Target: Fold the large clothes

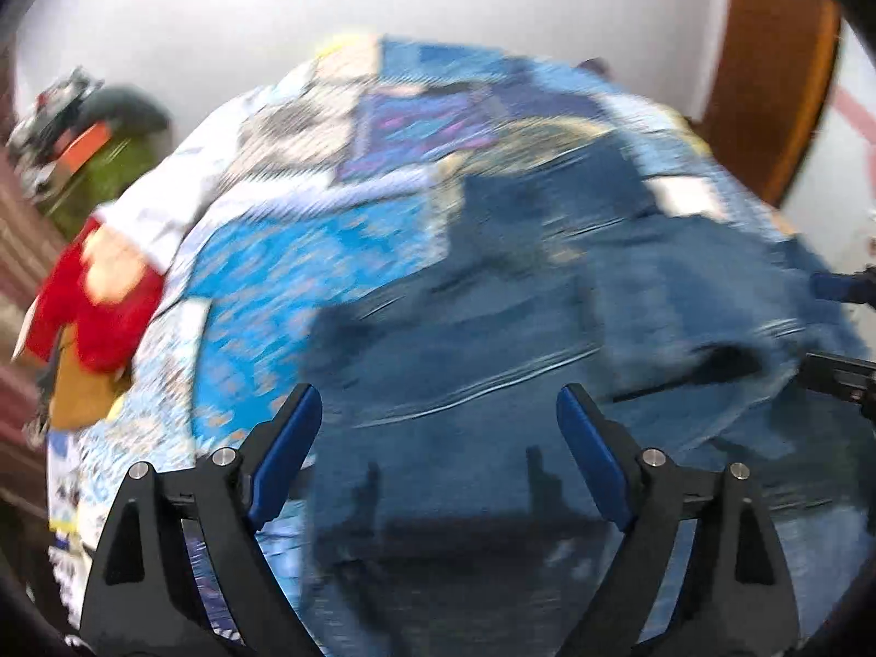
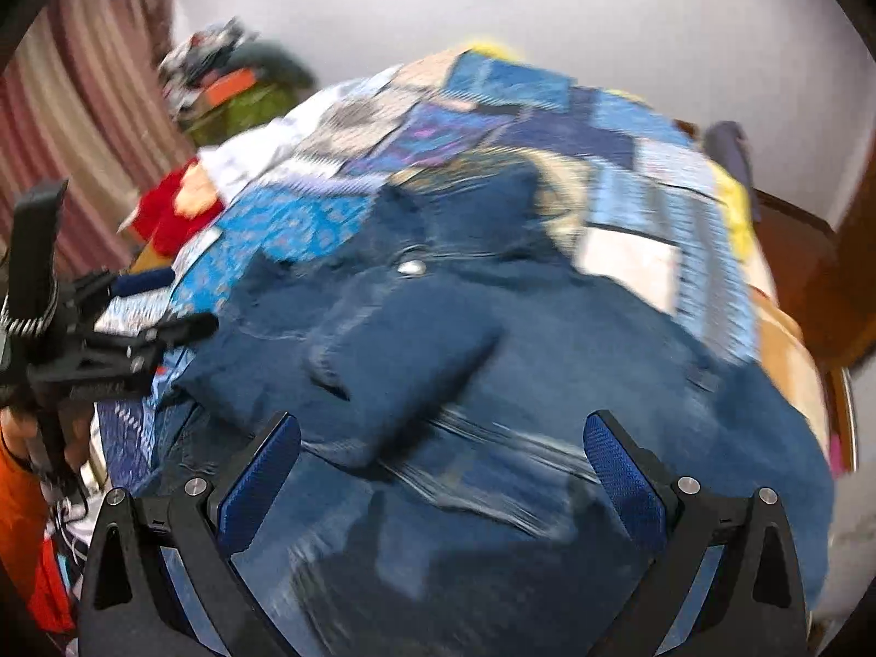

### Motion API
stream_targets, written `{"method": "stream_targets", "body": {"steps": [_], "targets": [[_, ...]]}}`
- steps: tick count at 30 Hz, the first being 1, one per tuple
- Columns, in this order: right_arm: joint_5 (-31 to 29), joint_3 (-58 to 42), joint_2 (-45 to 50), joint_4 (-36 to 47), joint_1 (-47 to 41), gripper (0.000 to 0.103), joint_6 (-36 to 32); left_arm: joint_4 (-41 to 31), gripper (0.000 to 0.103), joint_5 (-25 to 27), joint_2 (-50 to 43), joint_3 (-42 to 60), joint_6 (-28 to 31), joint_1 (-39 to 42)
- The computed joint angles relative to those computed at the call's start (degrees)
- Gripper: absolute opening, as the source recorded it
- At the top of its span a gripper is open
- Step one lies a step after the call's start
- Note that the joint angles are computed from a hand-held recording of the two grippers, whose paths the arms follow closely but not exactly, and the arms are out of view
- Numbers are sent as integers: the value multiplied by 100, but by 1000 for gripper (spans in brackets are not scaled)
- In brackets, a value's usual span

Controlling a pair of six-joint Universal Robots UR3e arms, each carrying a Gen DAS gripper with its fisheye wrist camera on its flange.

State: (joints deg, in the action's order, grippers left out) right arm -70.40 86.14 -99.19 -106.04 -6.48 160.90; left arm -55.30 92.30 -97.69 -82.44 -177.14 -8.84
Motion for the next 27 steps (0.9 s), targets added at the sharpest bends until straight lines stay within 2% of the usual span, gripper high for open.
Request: {"method": "stream_targets", "body": {"steps": [4,11,13,14,15,16,19,23,27], "targets": [[-570,-730,1146,-215,966,103,229,212,88,-155,111,-770,88,539],[-1860,-2198,3051,-160,2110,102,87,541,88,-407,-268,-1389,89,753],[-2068,-2279,3174,-163,2163,84,108,744,88,-463,-252,-1567,41,799],[-2133,-2247,3163,-260,2162,80,129,768,88,-566,-238,-1629,21,867],[-2046,-2146,3084,-373,2107,68,116,781,88,-636,-204,-1706,6,925],[-1976,-2032,2983,-508,2053,51,135,766,88,-689,-215,-1729,-18,966],[-1894,-1682,2648,-839,1864,35,298,825,89,-627,-270,-1805,-25,981],[-1608,-970,1902,-1077,1371,31,470,952,89,-434,-256,-1915,-57,892],[-1382,-470,1227,-859,757,30,351,1011,89,-305,-250,-1975,-78,823]]}}
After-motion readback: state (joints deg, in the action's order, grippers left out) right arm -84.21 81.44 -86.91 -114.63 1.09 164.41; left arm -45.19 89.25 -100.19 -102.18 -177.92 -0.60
